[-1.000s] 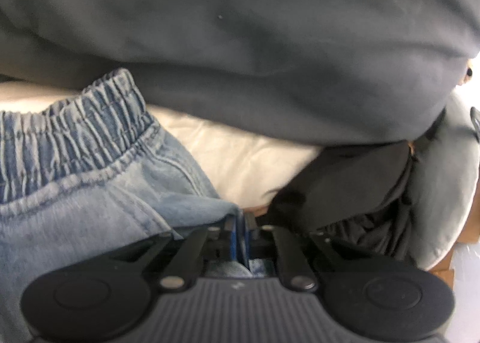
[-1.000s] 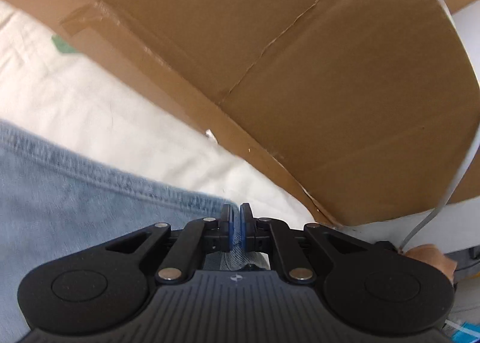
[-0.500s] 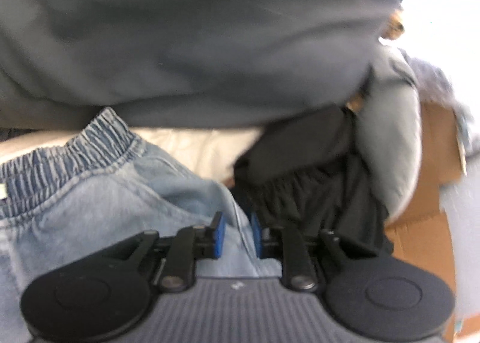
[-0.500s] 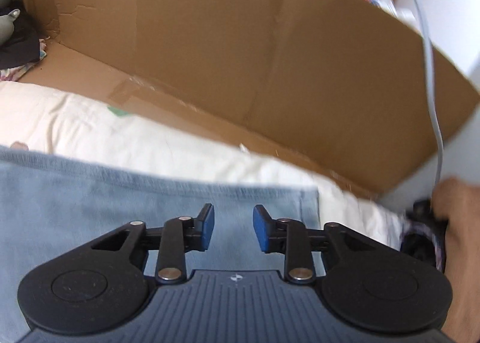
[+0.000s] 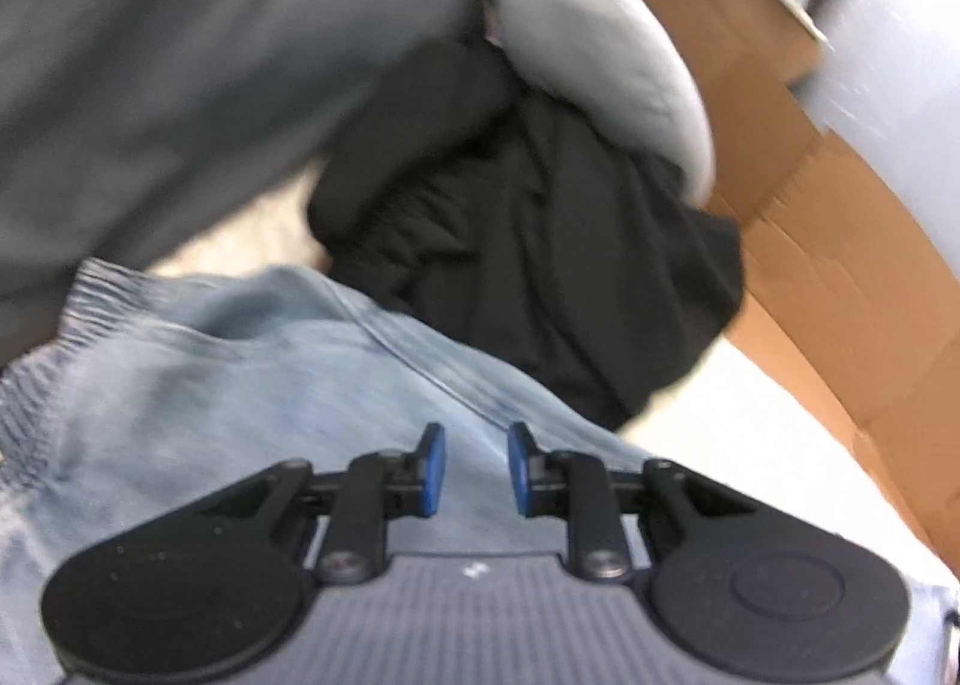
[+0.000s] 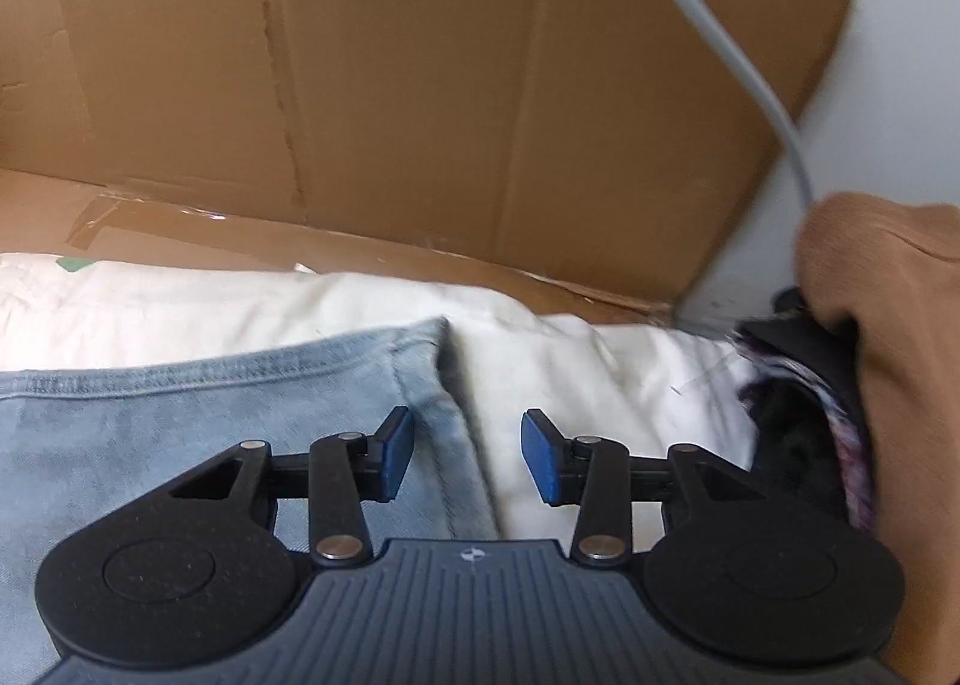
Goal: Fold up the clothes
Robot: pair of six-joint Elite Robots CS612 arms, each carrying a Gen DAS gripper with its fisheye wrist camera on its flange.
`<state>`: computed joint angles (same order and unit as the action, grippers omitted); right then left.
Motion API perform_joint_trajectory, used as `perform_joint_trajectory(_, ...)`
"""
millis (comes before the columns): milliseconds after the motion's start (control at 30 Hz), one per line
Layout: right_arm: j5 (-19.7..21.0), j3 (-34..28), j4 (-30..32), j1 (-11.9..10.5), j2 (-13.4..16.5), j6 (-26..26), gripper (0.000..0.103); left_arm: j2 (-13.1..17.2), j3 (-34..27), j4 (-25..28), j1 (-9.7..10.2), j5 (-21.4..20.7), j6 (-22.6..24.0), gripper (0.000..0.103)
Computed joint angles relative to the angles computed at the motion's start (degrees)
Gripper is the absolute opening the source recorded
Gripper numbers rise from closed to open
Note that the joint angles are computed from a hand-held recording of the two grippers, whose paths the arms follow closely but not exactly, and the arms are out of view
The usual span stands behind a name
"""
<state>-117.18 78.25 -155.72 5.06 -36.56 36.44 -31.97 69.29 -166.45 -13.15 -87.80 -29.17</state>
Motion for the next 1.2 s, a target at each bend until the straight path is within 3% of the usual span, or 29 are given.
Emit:
perform_joint_trajectory(67, 1.41, -1.24, 0.53, -0.27, 0.78, -1.42, 0.044, 0.26, -0.42, 0.54, -0.54, 0.33, 3.65, 0.023)
perform_joint_trajectory(100, 1.97, -2.01, 1.46, -0.39, 1.16, -2.11, 0.025, 0.43, -0.71, 1.02, -0.80, 0.60, 5.57, 0.023)
perform_joint_trajectory(133, 1.60, -2.61, 2.81, -0.31, 1.35, -2.57, 0.021, 0.89, -1.39, 2.02, -1.02, 1.54, 6.77, 0.023)
perform_joint_trajectory(233, 1.14, -3.81, 5.69, -0.28, 1.68, -2.91, 0.015, 2.41, -3.83, 5.86, -1.30, 4.31, 7.11, 0.022)
perform_joint_trajectory(367, -1.20, -4.64, 6.79, 0.02, 1.73, -3.99, 0.000, 3.74, -5.40, 5.42, -1.17, 5.17, 7.27, 0.019)
perform_joint_trajectory(500, -2.07, -6.97, 8.86, -0.40, 2.92, -1.51, 0.001, 4.67, -6.57, 5.49, -1.07, 5.28, 8.60, 0.019)
perform_joint_trajectory(667, -3.16, -8.40, 10.59, -0.19, 3.48, -1.76, 0.001, 5.25, -7.23, 5.18, -0.53, 3.94, 6.57, 0.019)
perform_joint_trajectory(800, -7.78, -9.52, 13.29, -0.55, 3.61, 0.78, 0.000, 5.38, -7.81, 6.23, -0.93, 6.05, 7.03, 0.018)
perform_joint_trajectory(967, -5.59, -6.82, 8.53, -0.70, 1.97, 0.79, 0.000, 5.04, -6.80, 5.01, -1.11, 7.17, 7.46, 0.018)
perform_joint_trajectory(1133, -1.07, 0.51, -0.23, 0.79, -1.39, 3.27, 0.007, 3.58, -4.59, 3.98, -1.30, 7.95, 9.07, 0.016)
perform_joint_trajectory(1167, -0.24, 2.08, -1.39, 1.23, -2.20, 3.74, 0.011, 2.91, -3.30, 2.21, -1.26, 7.55, 8.97, 0.013)
perform_joint_trajectory(1200, 0.53, 3.61, -2.52, 1.69, -2.99, 4.27, 0.023, 2.15, -1.68, -0.14, -1.24, 6.86, 9.04, 0.013)
